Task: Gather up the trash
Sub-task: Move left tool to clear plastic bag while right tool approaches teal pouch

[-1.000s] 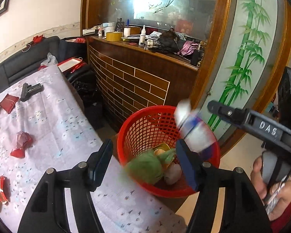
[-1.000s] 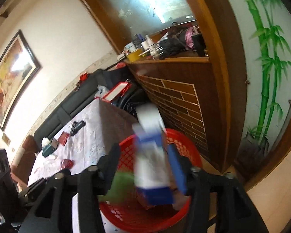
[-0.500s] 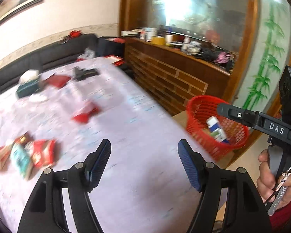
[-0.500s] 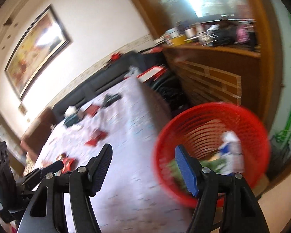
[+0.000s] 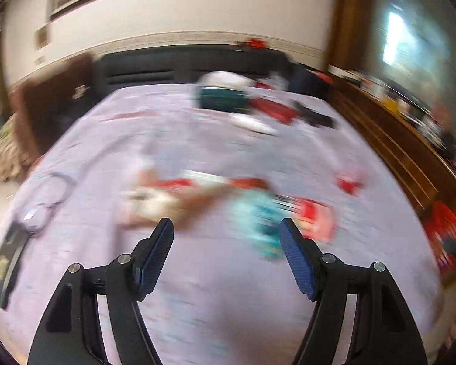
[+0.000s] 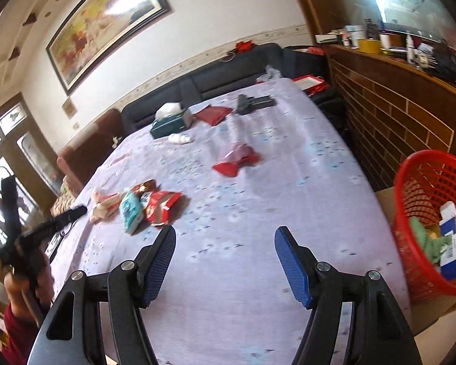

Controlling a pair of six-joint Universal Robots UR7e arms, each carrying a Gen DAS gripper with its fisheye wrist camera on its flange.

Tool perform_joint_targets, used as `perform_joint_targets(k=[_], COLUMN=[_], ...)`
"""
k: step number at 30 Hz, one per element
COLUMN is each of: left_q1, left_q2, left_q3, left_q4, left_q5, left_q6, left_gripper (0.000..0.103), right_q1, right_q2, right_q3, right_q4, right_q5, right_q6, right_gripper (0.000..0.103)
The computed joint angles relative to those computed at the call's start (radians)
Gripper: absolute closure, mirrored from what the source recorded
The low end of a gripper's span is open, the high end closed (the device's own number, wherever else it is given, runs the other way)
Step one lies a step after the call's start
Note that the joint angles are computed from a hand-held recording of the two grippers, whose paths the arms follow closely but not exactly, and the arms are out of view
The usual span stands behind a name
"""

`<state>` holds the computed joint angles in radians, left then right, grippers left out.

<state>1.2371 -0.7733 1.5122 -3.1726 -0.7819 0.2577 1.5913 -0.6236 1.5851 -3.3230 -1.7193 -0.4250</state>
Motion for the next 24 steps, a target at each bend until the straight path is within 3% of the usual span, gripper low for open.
perform_joint_targets(k=[5, 10, 13, 16, 20, 21, 22, 24], left_q1=[0.096, 0.149, 0.156, 0.157, 0.167, 0.169, 0.170, 0.168], left_q2=[0.026, 0.101, 0.148, 0.189, 0.199, 0.196, 0.188, 0.153], left_q3=[-0.183, -0.355, -0.420, -0.461, -0.477, -0.473, -0.464, -0.408], left_q4=[0.166, 0.345, 0.413, 0.407, 0.408, 0.408, 0.420, 0.398], left_q5=[0.013, 0.016, 0.031, 0.066, 0.043, 0.039, 0.038, 0.002], left_q6=[-0.076, -0.120, -0.118, -0.096, -0.122, -0.133, -0.147, -0.160], left_gripper=[0.035, 0.061, 0.062, 0.062, 0.062, 0.065, 0.075, 0.076], right_q1=[0.021, 0.030, 0.034, 0.037, 0.043, 0.045, 0.048, 0.053], right_q2=[0.033, 0.039, 0.042, 0.045, 0.051, 0.056, 0.059, 0.066], right_q3=[-0.029, -0.025, -0.027, -0.033, -0.044, -0.051, -0.054, -0.067], right_q4=[0.033, 0.037, 0.043, 0.048, 0.066, 0.074, 0.079, 0.103], right_q5=[-0.023, -0.029, -0.038, -0.044, -0.041, -0.039, -0.038, -0.030], right_q6=[-0.012, -0.019, -0.019, -0.020, -0.019, -0.021, -0.022, -0.023], right_gripper=[0.031, 0.031, 0.031, 0.031, 0.031, 0.031, 0.031, 0.031])
